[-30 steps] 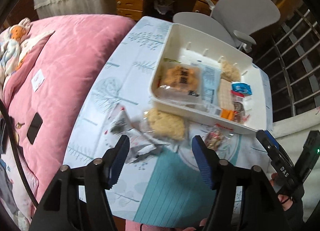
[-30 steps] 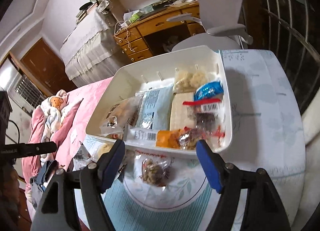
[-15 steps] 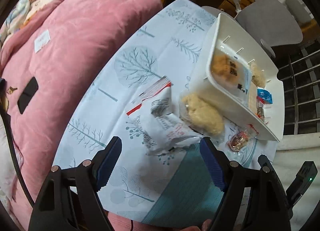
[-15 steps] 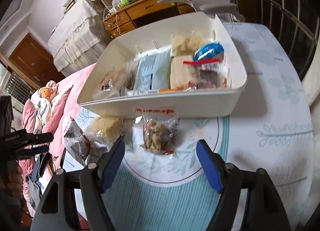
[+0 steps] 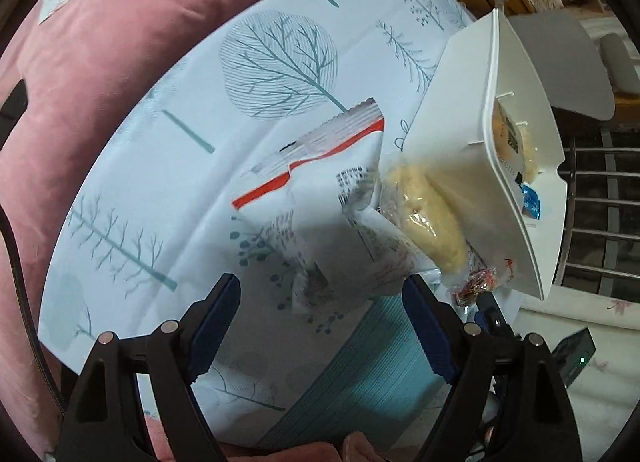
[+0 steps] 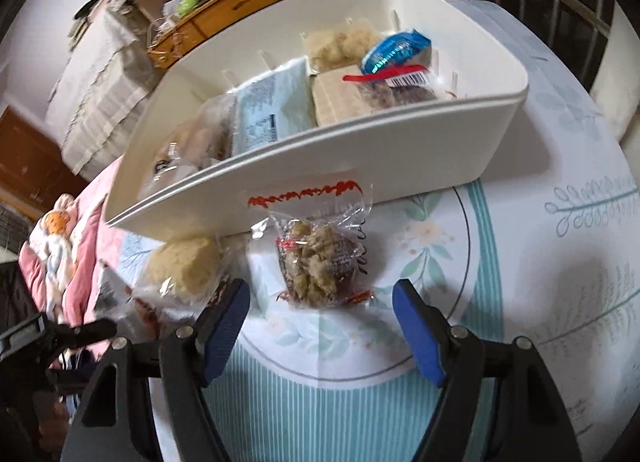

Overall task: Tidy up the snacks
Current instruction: 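Grasp the red-striped zip bag with left tool while right tool grasps a nut bag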

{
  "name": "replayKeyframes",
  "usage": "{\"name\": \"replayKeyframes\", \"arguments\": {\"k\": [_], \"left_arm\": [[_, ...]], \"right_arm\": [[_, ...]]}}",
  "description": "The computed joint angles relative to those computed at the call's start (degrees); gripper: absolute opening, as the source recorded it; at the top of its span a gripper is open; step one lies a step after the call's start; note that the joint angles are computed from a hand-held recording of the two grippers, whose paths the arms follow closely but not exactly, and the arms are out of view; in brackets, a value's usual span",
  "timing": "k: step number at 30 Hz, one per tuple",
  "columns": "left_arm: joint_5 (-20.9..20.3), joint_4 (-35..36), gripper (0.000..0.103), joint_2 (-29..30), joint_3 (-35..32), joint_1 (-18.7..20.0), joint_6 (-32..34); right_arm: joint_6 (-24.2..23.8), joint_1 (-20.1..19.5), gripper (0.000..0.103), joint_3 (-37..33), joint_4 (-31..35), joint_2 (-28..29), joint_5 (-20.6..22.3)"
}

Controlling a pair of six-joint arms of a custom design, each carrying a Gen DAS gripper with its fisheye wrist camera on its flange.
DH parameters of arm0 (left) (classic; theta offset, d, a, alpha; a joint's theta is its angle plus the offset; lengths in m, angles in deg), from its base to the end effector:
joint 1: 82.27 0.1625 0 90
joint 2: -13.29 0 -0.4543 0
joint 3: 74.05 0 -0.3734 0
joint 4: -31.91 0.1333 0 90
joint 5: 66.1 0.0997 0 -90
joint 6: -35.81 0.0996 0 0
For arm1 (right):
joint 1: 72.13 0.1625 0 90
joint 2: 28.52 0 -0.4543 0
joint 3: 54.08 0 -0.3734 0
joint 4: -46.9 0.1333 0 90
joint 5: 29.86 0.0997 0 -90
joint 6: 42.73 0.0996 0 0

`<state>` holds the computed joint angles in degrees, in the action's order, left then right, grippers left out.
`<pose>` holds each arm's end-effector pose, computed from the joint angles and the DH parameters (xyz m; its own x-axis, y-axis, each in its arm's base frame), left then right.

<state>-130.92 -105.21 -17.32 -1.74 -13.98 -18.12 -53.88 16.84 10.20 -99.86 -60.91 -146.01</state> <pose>-0.1244 -0.7874 0.0651 -0.8014 -0.5725 -0.1730 -0.4748 0.7850 -0.3980 0.0745 -0.8302 0.1694 -0.8804 0.0222 0.4736 -0.1569 0.9290 -0.3353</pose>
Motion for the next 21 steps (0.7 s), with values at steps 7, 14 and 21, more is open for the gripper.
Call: {"name": "replayKeyframes", "arguments": {"k": [7,14,21], "left_arm": [[-3.1,3.7,0.081,2.3,-5.5,1.7,5.1],[-4.0,5.4,0.052,3.5,-8.2,2.7,7.4],[-4.2,3.8,0.038,3.6,-7.8,2.7,8.8]], "right_arm": [[0.2,1.0,0.074,-1.7,-4.2,3.5,-4.7],[-5.2,1.7,0.056,-3.2,-9.4,6.2,-7.9],[-6.1,2.0,0.053,-4.1,-8.7,6.7,-8.6]]}}
